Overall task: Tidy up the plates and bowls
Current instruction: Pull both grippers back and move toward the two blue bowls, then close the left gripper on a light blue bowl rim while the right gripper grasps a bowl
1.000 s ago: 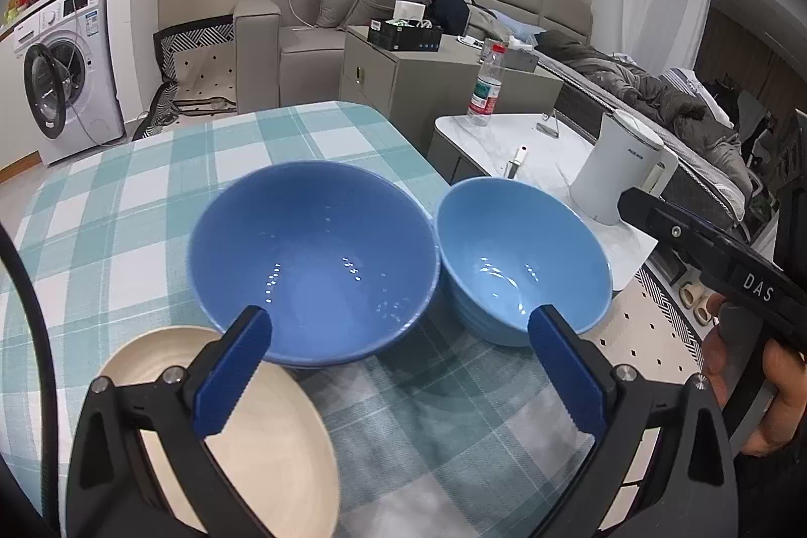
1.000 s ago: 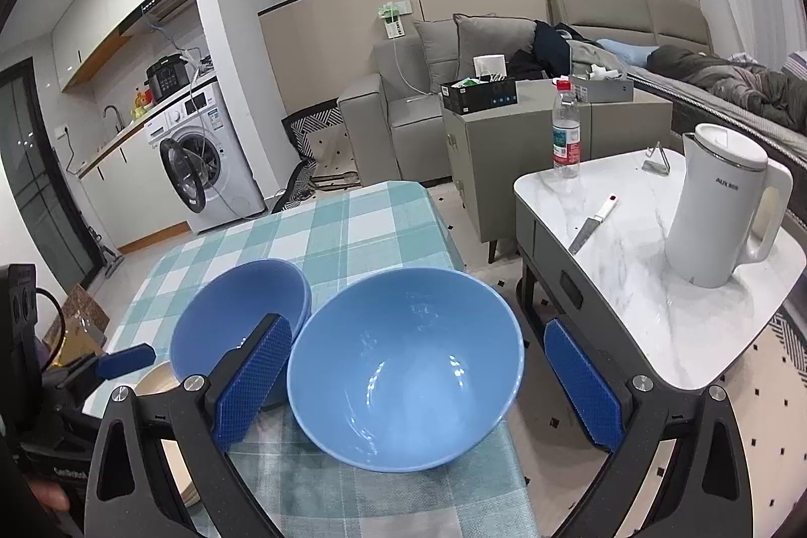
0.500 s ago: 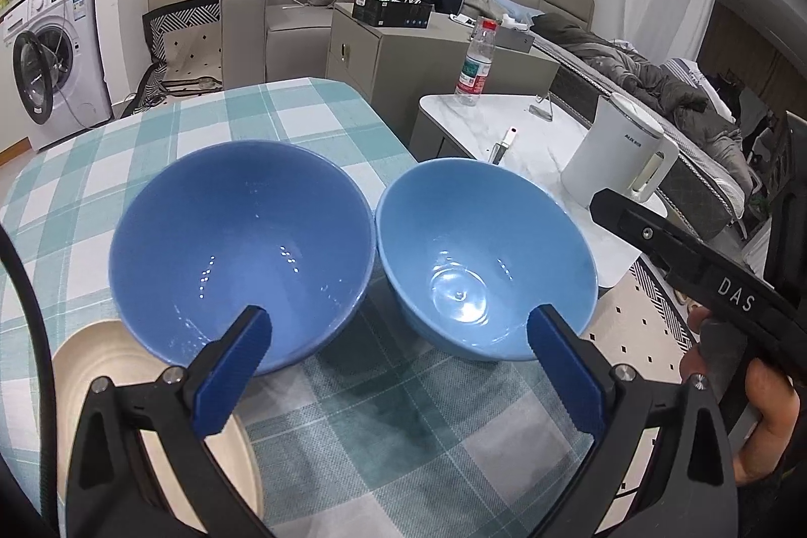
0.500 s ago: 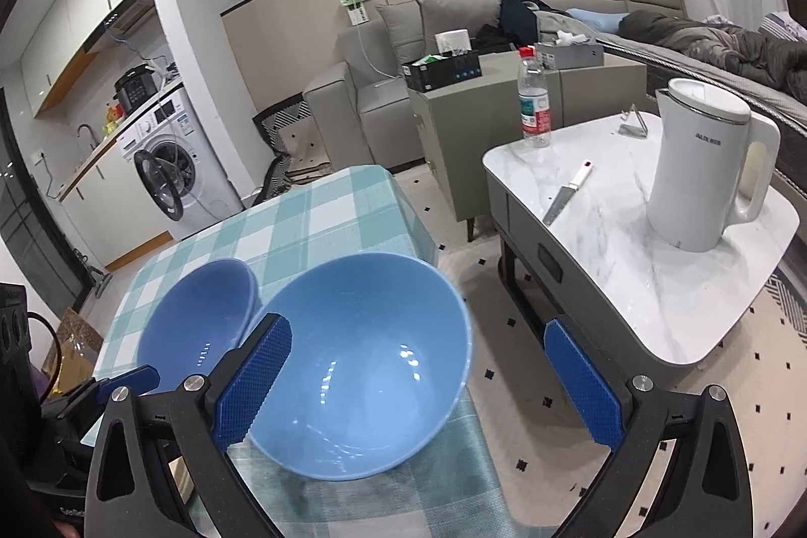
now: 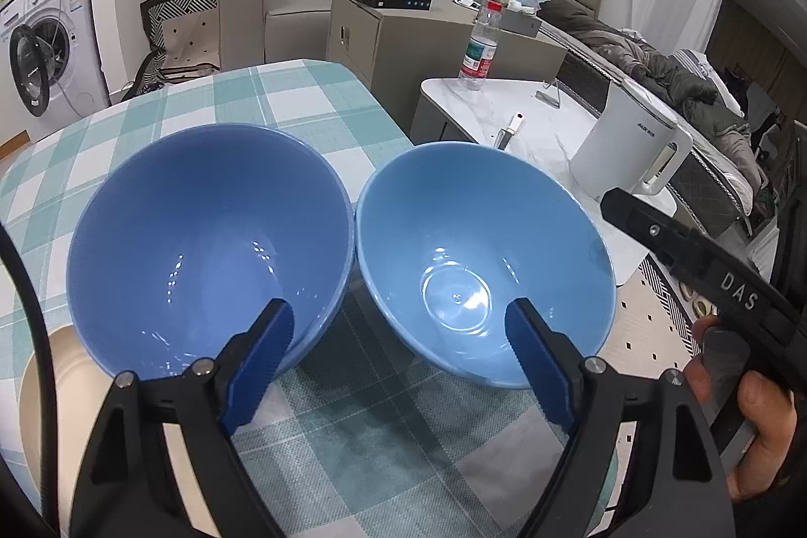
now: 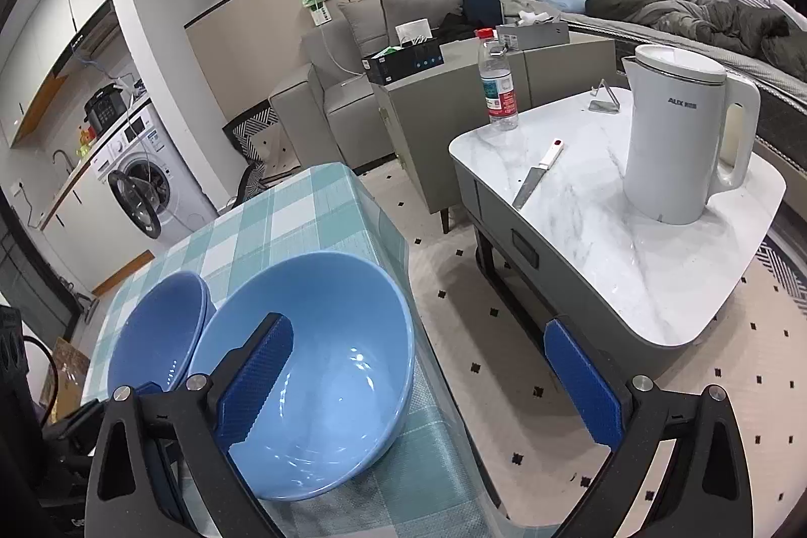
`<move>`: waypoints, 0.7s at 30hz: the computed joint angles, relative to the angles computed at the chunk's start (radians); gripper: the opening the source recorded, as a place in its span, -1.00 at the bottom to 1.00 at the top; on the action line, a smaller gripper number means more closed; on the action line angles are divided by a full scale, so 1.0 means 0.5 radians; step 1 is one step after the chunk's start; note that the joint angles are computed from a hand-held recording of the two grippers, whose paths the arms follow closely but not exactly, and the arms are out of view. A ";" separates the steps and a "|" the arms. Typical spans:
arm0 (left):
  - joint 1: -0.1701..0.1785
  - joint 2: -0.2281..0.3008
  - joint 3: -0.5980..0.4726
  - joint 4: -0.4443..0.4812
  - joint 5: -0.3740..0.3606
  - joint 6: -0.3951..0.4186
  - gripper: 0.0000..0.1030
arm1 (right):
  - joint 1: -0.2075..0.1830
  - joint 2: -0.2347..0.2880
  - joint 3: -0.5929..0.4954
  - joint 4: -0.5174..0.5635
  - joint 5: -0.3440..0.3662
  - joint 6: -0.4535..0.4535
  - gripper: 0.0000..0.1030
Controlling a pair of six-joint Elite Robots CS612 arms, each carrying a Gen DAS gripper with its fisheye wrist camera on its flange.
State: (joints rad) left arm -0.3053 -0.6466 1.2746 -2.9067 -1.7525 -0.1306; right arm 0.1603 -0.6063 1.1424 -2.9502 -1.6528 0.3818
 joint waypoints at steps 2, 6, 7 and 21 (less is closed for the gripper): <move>-0.003 -0.005 0.012 -0.017 0.019 0.008 0.54 | 0.001 0.008 -0.009 0.008 0.000 -0.017 0.98; -0.007 -0.023 0.051 -0.069 0.054 0.010 0.37 | -0.002 0.017 -0.012 -0.015 0.026 -0.029 0.97; -0.009 -0.032 0.066 -0.084 0.071 0.008 0.25 | -0.002 0.016 -0.010 -0.017 0.027 -0.033 0.97; 0.002 -0.006 -0.017 0.075 -0.072 -0.013 0.08 | -0.006 0.038 -0.041 0.047 0.066 -0.026 0.76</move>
